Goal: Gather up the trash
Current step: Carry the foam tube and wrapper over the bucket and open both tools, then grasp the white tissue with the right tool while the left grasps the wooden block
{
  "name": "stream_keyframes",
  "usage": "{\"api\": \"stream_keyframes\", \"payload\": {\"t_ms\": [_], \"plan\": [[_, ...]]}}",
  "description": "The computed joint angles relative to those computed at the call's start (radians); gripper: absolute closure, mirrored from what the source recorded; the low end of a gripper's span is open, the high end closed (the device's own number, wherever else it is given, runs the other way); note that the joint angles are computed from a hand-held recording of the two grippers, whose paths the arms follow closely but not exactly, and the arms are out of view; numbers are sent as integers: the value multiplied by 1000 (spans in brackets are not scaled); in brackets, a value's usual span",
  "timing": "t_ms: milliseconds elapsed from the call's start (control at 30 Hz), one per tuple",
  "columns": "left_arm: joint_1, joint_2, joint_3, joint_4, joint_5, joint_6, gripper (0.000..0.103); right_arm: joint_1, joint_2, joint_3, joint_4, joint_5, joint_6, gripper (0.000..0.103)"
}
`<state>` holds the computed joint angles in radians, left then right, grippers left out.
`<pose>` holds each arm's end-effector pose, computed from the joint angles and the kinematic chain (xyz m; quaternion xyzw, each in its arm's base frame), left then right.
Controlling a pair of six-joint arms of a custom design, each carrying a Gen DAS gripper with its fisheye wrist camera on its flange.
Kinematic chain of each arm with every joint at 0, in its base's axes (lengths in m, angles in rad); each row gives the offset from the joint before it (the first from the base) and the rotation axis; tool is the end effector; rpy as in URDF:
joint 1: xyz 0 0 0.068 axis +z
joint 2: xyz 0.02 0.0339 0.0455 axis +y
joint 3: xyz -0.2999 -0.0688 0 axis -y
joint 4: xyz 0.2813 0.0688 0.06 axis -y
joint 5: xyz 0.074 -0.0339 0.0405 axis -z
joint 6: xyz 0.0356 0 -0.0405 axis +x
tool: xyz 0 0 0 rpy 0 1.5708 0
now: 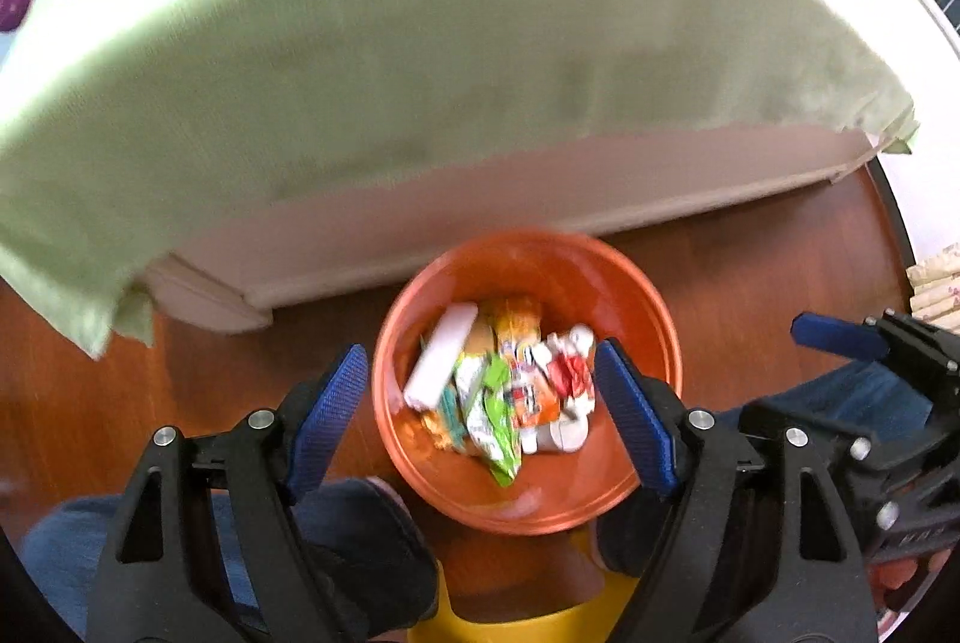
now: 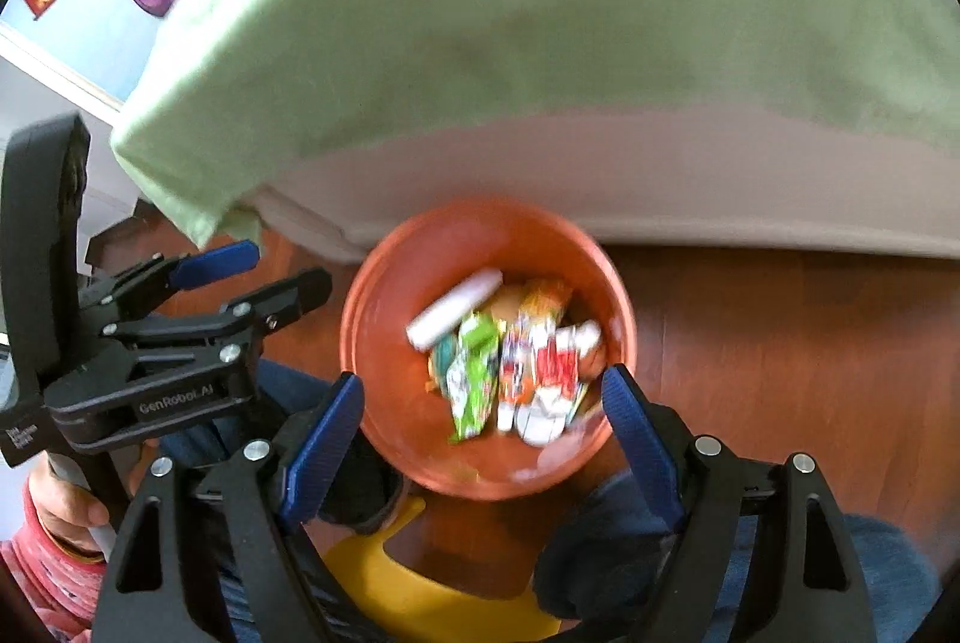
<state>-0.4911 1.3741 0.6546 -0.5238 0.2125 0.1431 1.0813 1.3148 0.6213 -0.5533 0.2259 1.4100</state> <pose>0.2147 -0.1233 0.1643 0.3223 0.9268 -0.1311 0.1415 0.1168 0.2022 0.1669 0.1784 0.9644 0.1163 0.1566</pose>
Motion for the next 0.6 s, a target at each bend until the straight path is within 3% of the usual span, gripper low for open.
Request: {"api": "stream_keyframes", "payload": {"t_ms": [233,367,467,600], "plan": [[76,-114,129,-53,53,23,18,-106,-118,162,-214,199,-194,16],[120,-95,200,-51,82,19,14,-272,-129,227,-216,250,-386,13],[138,-67,234,-41,84,8,14,-413,-109,257,-145,215,-527,13],[160,-28,268,-27,84,3,14,-669,-15,321,-25,90,-701,13]]}}
